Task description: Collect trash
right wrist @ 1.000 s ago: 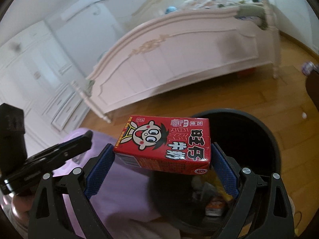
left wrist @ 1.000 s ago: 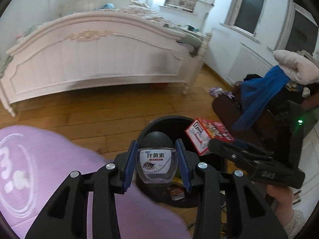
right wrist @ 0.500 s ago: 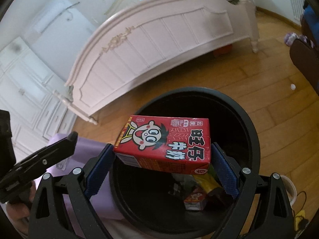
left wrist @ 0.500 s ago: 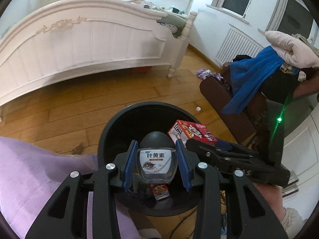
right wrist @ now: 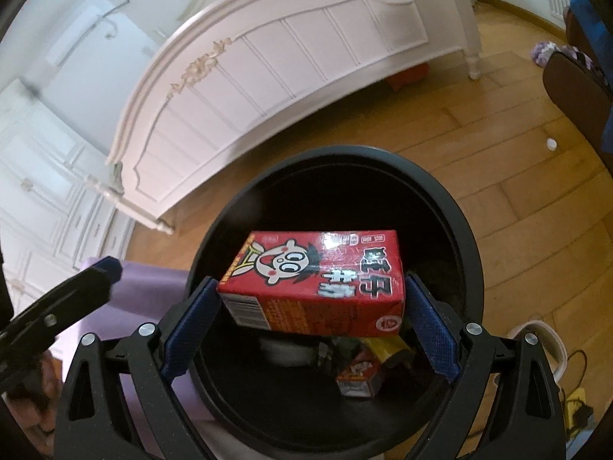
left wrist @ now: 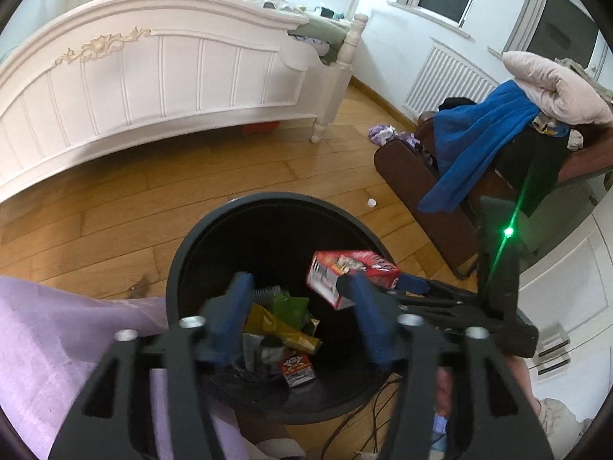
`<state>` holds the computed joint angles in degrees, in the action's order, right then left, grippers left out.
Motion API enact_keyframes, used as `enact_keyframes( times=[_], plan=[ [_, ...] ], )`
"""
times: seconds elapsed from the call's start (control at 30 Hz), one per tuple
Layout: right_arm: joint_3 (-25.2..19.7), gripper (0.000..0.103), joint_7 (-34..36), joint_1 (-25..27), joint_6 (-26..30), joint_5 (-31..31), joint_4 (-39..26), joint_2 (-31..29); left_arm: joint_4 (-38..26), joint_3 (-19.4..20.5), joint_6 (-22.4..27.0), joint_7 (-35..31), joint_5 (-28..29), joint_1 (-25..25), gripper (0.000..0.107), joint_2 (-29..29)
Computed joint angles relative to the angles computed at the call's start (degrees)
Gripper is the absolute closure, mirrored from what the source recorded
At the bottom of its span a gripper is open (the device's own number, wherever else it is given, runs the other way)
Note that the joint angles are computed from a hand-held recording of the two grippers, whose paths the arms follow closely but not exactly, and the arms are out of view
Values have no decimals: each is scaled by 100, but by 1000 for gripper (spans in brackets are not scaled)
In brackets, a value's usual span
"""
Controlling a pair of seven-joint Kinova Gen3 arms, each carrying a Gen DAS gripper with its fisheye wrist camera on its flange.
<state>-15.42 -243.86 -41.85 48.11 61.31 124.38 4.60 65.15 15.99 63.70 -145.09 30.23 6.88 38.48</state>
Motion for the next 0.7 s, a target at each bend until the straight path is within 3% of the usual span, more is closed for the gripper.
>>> enact_keyframes(
  times=[0.17, 0.27, 0.5, 0.7],
  plan=[
    [2, 10, 288, 1, 48, -269, -168, 39, 209, 102, -105, -287, 279, -238, 25, -135],
    [6, 10, 449, -39, 138, -429, -312, 83, 384, 154, -150, -474, 540, -450, 11, -250],
    [26, 10, 1012, -283, 624, -721, -910, 317, 1008, 67, -630, -964, 990, -821, 10, -694],
    [225, 6, 1754, -358, 1118, -1394, -1638, 627, 1494, 48, -886, -1660, 1517, -1270, 10, -977]
  ],
)
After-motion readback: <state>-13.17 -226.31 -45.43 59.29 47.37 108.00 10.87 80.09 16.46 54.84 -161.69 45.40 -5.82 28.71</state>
